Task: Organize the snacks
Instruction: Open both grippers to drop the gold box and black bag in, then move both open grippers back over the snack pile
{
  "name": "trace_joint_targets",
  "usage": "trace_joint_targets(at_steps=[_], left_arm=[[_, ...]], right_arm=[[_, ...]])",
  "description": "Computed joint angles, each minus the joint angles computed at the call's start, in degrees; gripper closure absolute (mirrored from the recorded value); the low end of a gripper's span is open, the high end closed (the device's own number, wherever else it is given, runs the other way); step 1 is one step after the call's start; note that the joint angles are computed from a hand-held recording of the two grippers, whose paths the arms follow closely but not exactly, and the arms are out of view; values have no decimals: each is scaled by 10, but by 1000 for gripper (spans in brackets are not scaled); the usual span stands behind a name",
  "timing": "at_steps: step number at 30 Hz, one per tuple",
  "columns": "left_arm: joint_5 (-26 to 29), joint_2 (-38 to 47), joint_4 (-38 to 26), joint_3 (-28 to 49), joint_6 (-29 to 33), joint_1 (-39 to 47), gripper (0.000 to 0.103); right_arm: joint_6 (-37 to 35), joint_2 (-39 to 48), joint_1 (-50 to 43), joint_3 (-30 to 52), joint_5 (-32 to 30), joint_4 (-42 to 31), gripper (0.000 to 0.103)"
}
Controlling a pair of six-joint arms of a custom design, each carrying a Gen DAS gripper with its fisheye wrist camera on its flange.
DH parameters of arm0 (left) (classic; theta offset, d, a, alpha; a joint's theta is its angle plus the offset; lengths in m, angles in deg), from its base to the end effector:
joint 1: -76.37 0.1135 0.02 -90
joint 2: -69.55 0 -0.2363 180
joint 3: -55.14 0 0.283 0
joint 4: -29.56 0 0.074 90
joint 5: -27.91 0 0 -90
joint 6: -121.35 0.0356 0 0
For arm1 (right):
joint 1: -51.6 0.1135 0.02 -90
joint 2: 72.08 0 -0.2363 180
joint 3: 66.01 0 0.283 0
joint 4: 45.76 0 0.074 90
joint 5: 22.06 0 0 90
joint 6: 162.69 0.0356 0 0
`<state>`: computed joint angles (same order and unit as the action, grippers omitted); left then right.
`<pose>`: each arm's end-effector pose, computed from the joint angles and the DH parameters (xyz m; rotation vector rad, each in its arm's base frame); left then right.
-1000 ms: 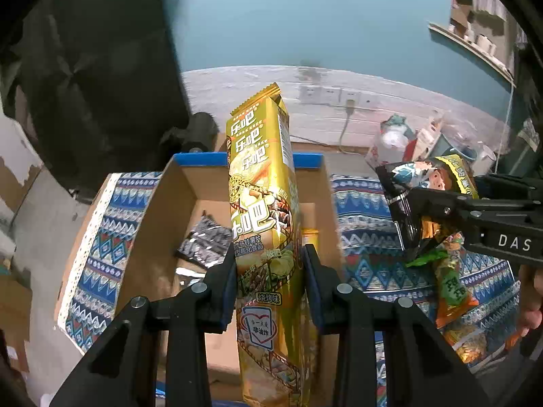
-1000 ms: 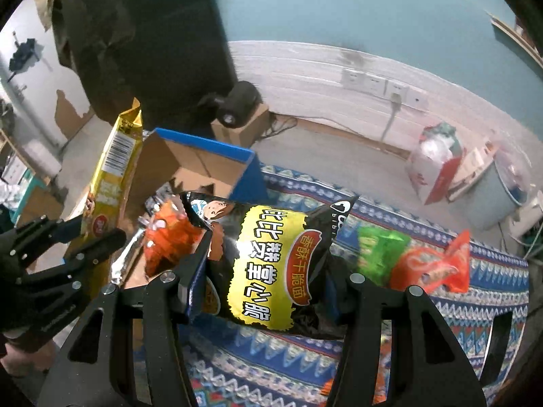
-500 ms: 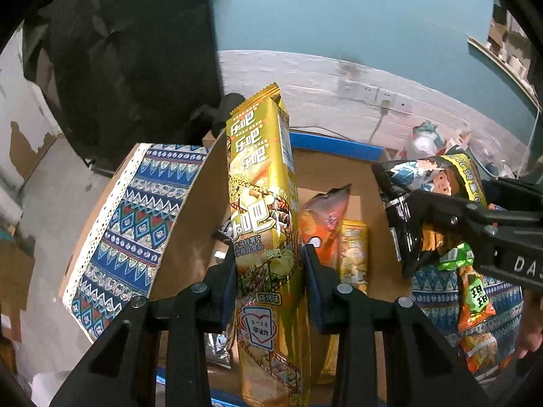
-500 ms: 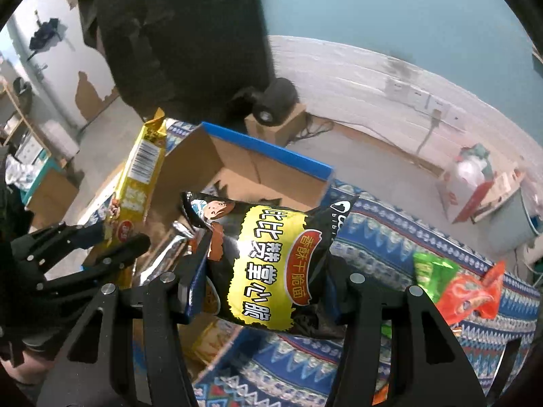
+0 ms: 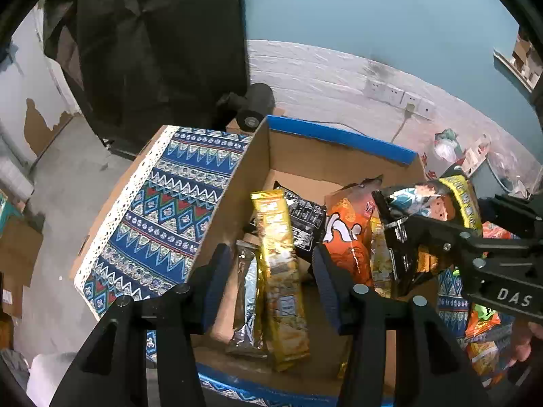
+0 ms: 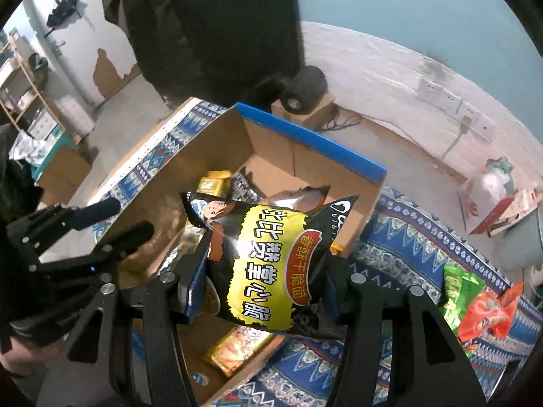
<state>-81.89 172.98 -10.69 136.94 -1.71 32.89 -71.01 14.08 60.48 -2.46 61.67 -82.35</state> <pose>0.2903 -0.2587 0.1442 0.1205 2.5474 -0.0461 0.3170 0.0535 0.1465 -0.2031 2.6010 0.2084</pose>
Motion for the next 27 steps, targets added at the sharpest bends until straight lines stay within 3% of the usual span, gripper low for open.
trace_joint_targets(at_steps=[4, 8, 11, 16, 27], left_arm=[[-3, -15, -4, -8, -3, 0, 51], [-6, -24, -6, -12, -2, -4, 49], [-13, -26, -7, -12, 0, -10, 43], [-7, -20, -10, -2, -1, -18, 42], [23, 33, -29, 73, 11, -74, 32]], right_arm=[[-7, 12, 6, 8, -5, 1, 45], [-8, 10, 12, 6, -6, 4, 30], [-6, -1, 13, 0, -2, 7, 28], [-8, -30, -3, -9, -5, -10, 24], [-42, -125, -90, -67, -3, -74, 22]])
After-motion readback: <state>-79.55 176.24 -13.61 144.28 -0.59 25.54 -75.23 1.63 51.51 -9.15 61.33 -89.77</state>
